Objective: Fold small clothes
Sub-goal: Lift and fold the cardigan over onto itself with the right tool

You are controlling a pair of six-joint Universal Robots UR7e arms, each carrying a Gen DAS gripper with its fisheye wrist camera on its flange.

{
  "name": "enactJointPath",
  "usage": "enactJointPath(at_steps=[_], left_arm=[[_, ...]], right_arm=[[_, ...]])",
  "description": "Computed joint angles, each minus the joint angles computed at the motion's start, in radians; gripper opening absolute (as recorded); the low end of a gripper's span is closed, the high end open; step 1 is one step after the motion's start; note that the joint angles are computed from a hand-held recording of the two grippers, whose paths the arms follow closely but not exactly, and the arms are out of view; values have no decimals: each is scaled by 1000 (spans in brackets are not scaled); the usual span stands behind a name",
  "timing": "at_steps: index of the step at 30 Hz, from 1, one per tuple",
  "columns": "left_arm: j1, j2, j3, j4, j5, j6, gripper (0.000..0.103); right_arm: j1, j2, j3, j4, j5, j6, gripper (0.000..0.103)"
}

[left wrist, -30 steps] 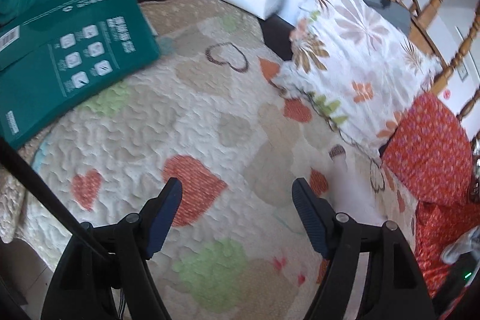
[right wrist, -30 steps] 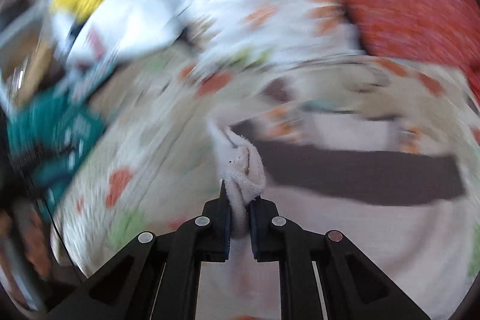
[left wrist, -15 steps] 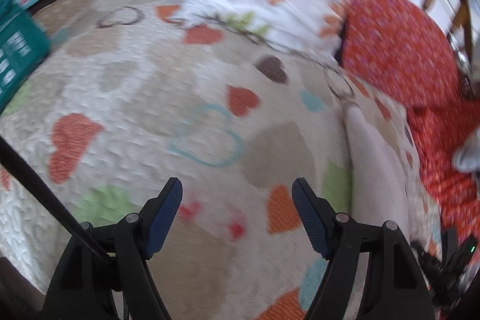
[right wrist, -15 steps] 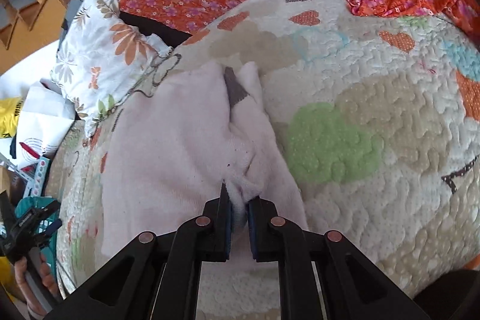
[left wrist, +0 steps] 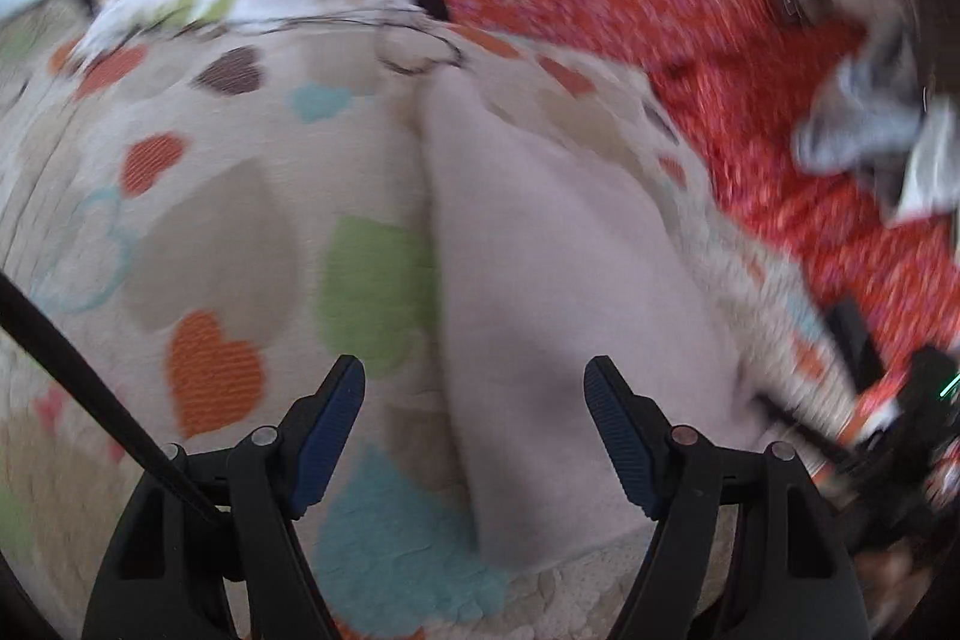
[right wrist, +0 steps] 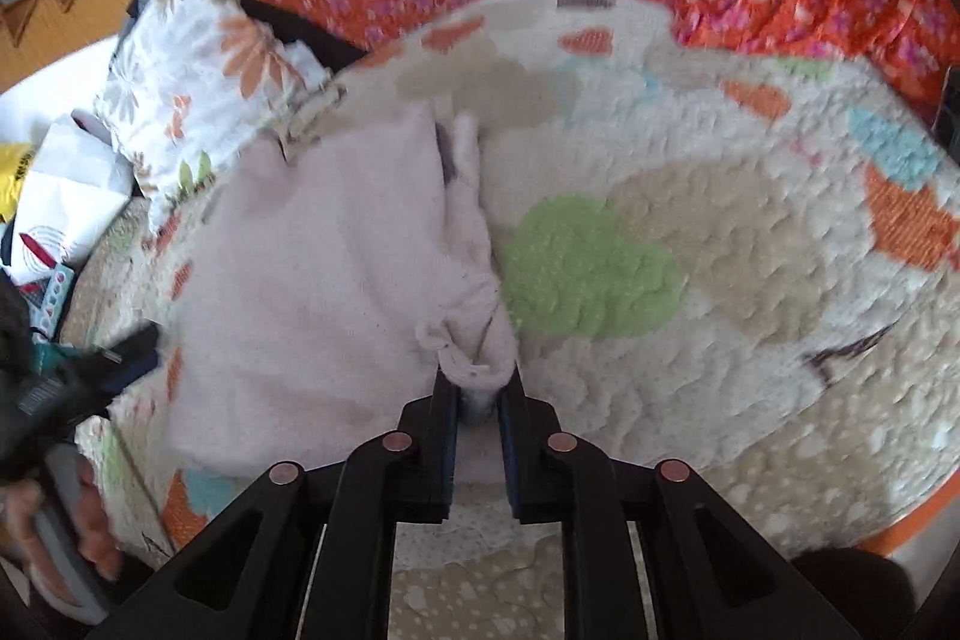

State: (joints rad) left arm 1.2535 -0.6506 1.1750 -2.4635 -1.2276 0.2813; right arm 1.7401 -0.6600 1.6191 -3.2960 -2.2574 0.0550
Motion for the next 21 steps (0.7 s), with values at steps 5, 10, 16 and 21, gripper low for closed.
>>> enactJointPath(at_steps=[5, 10, 16, 21], left_arm=[[-17, 44, -28, 104, 88, 45, 72], [8, -2, -20, -6, -54, -9, 82], [41, 106, -230, 210, -170, -65, 93], [41, 198, -323, 315, -207, -99, 91]], right_arm=[[7, 28, -115, 43, -24, -88, 47], [-74, 70, -269, 210, 135, -116, 65], [-164, 119, -393, 408, 408, -30, 65], [-164, 153, -452, 471, 463, -35, 32]])
